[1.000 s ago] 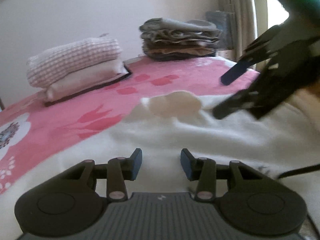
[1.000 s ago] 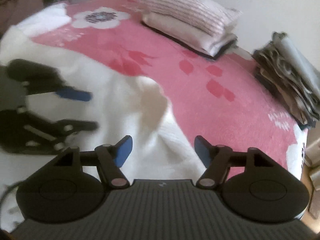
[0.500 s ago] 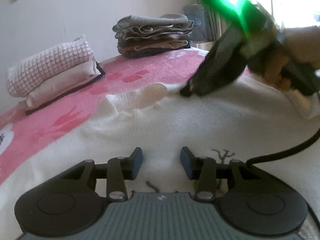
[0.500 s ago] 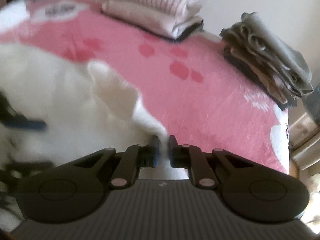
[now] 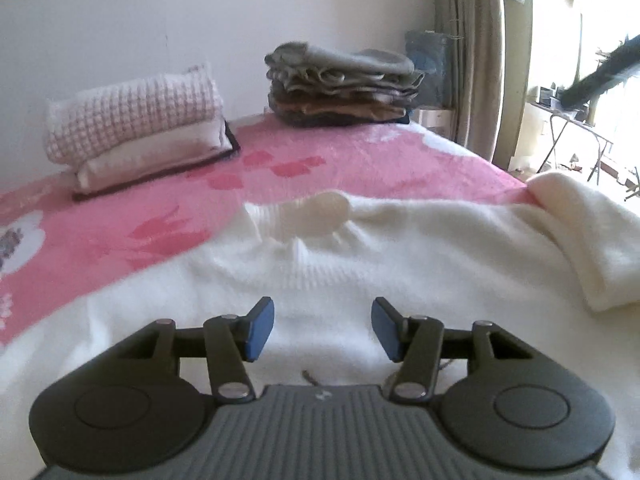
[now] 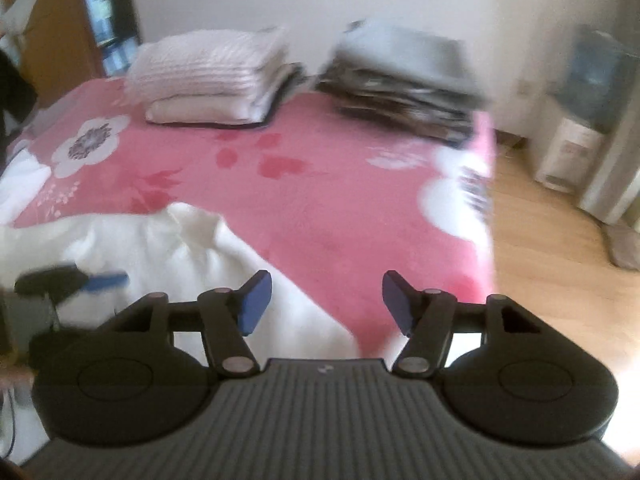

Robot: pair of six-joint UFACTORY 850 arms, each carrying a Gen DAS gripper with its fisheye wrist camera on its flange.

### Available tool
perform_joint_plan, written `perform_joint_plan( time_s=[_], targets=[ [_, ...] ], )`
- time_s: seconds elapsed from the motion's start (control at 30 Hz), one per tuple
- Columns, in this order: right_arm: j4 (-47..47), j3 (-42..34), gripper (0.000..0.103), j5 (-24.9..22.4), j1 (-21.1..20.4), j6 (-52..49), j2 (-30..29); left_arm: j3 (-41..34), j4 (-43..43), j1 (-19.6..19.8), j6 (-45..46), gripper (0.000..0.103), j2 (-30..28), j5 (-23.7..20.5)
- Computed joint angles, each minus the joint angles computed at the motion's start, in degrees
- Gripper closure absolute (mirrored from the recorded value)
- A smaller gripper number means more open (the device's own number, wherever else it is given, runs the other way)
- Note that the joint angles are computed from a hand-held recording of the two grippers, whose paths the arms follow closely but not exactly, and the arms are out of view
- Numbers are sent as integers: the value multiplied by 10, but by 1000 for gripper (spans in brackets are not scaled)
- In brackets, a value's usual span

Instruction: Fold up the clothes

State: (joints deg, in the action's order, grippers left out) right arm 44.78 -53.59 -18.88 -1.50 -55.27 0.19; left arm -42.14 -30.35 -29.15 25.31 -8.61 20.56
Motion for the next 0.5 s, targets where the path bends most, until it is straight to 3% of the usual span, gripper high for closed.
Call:
perform_joint_plan(
  time_s=[0.1,0.27,0.4,0.5],
  targets=[
    [9,62,42,-13,-47,-5,76,4,-44,-11,58,47,17,-7],
    [245,160,42,-11,-87,-231,137,4,-174,-33,215,46,31,-24],
    [400,162,43,-8,-48,-393,93,-9,-293,-52,336,46,17,-28],
    [415,111,42,9,-12,-504,25,-14,-308,-64,331,46,-1,-12]
  ],
)
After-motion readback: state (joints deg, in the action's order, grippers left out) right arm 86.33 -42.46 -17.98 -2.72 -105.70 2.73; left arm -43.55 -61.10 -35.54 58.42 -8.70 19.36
